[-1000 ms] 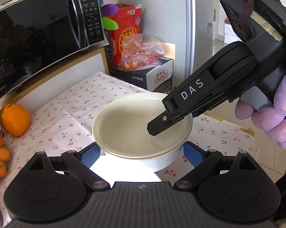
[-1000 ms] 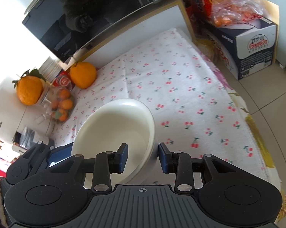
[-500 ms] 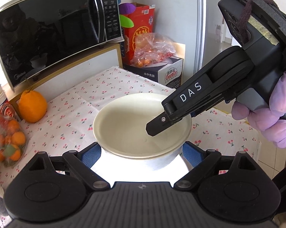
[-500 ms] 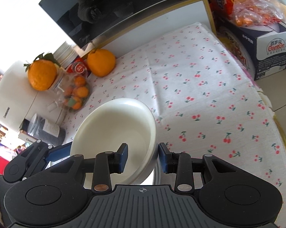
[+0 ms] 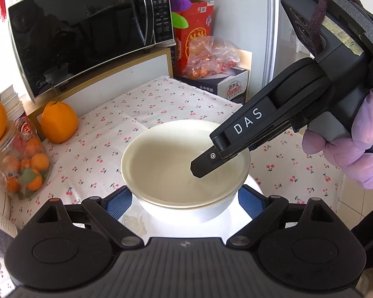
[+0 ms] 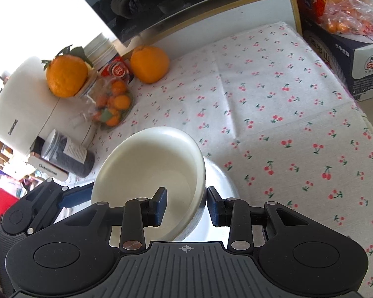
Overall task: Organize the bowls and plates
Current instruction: 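Lift the stacked bowls with both tools and carry them over the plate stack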
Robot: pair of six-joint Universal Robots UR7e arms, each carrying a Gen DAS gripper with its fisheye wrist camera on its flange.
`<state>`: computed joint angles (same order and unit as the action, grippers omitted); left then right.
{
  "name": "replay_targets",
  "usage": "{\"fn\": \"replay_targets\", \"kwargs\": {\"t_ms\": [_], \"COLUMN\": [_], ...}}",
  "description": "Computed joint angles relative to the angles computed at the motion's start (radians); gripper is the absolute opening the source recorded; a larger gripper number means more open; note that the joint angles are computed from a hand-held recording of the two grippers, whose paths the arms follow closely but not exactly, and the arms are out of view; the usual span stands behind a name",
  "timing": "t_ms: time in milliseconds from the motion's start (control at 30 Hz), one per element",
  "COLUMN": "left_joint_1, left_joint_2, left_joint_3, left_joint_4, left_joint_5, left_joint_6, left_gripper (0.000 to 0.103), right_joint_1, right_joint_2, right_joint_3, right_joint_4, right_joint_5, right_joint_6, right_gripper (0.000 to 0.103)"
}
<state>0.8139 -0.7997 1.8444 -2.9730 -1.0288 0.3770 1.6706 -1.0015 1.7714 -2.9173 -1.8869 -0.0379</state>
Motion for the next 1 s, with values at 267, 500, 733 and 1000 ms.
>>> {"fn": "replay_targets", "kwargs": {"t_ms": [267,500,733,1000], "left_joint_1": [0.006,0.008,0.011,0.015], "left_joint_2": [-0.022,-0.035,-0.038,-0.032], "left_joint_3": [0.020,0.033,0.036,0.033], "left_joint_4": [0.015,0.038,0.067,0.079], "left_joint_5": [0.013,0.021,0.028,0.021], "left_joint_6": [-0.013,-0.025,-0.035,-0.052], "left_gripper": [0.092,0.092,0.092,0.091], "right_joint_1": [0.015,0.025,0.027,0.029], "right_joint_2": [0.028,0.044,0.054,0.062], "right_joint_3": [-0.014,-0.022,-0.022,-0.029], "right_joint_4": [0.014,0.032,0.034,0.047], "right_joint_5": [-0.013,-0.031,-0.050,-0.080], "right_joint_6": [-0.002,-0.005,-0.010,-0.013], "right_gripper": [0.034,0.034,0.034,0.034]}}
